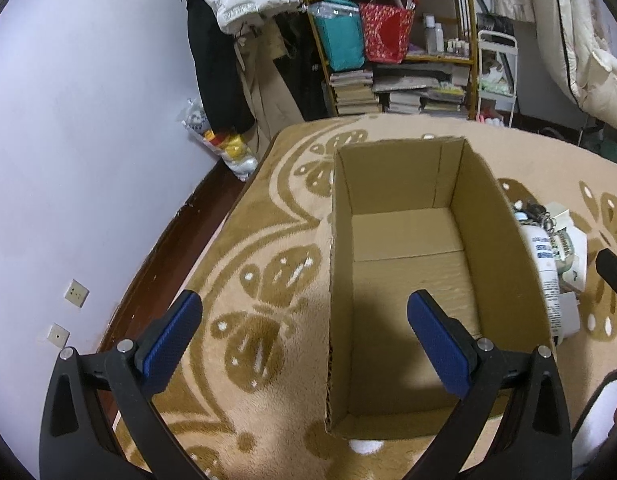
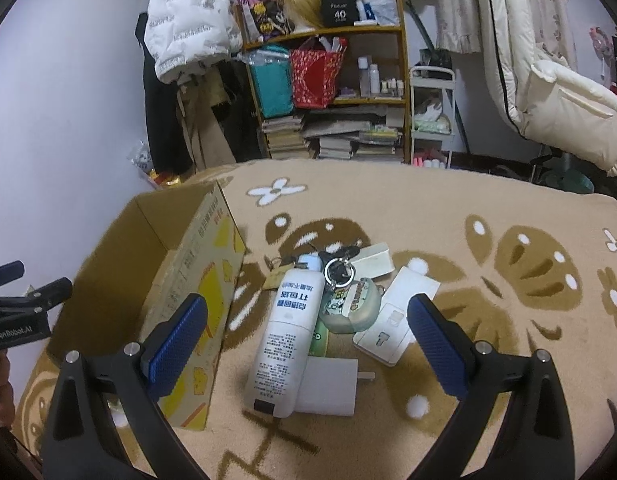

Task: Organize rigid objects
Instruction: 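Grasp the box wall with the left tool while the right tool grasps the white item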

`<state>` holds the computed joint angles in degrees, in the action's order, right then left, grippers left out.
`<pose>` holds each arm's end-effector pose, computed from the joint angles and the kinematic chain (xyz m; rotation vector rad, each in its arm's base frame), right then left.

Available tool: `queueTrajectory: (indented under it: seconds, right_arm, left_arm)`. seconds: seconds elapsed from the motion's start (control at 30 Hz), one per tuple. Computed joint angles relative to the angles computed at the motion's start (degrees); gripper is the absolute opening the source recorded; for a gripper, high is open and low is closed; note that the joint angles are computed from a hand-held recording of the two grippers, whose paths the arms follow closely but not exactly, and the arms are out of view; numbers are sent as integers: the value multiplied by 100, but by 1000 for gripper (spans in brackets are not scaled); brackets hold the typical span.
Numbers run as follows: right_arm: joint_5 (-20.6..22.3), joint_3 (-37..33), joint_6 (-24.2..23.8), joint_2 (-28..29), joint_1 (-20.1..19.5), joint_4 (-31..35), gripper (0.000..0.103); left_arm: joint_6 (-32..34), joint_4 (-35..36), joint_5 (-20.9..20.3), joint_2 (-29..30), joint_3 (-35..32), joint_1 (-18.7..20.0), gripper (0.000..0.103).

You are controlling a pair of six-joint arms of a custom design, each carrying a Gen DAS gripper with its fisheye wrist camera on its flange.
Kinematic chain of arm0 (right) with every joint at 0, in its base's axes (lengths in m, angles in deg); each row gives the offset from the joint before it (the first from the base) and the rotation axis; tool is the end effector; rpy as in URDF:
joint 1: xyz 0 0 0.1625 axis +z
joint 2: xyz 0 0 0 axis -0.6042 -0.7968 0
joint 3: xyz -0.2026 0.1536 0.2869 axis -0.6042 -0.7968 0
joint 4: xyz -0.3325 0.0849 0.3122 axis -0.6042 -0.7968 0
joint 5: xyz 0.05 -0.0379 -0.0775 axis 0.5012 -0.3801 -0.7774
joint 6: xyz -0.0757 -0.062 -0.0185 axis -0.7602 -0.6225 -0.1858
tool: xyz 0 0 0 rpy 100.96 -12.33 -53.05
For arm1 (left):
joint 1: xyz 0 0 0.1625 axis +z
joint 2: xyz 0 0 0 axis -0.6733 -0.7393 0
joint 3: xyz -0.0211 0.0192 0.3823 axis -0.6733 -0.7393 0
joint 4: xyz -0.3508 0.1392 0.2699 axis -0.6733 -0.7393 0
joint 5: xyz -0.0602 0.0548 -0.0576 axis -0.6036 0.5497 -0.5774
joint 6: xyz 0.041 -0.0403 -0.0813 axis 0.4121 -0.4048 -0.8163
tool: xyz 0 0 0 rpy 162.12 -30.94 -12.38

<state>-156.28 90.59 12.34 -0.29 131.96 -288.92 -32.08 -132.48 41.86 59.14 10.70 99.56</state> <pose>0.1128 -0.6520 0.2036 -0.3075 -1.9801 1.2641 -0.2852 -0.8152 0.0770 1.0705 2.0855 -0.5699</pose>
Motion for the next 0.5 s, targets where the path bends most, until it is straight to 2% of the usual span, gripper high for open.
queueTrajectory:
  seconds: [0.27,0.4,0.5]
  right_arm:
    - [219,-147,294,33,-199,581,102]
    - [447,-263,541,72,-353,1041,92]
    - [629,-343,751,101,-455,1332,89]
  left_arm:
    - [-291,745,512,560,-882,92,102]
    - [-647,1351,591,786,-1350,155,102]
    - [-740,1524,643,858,-1476,183,102]
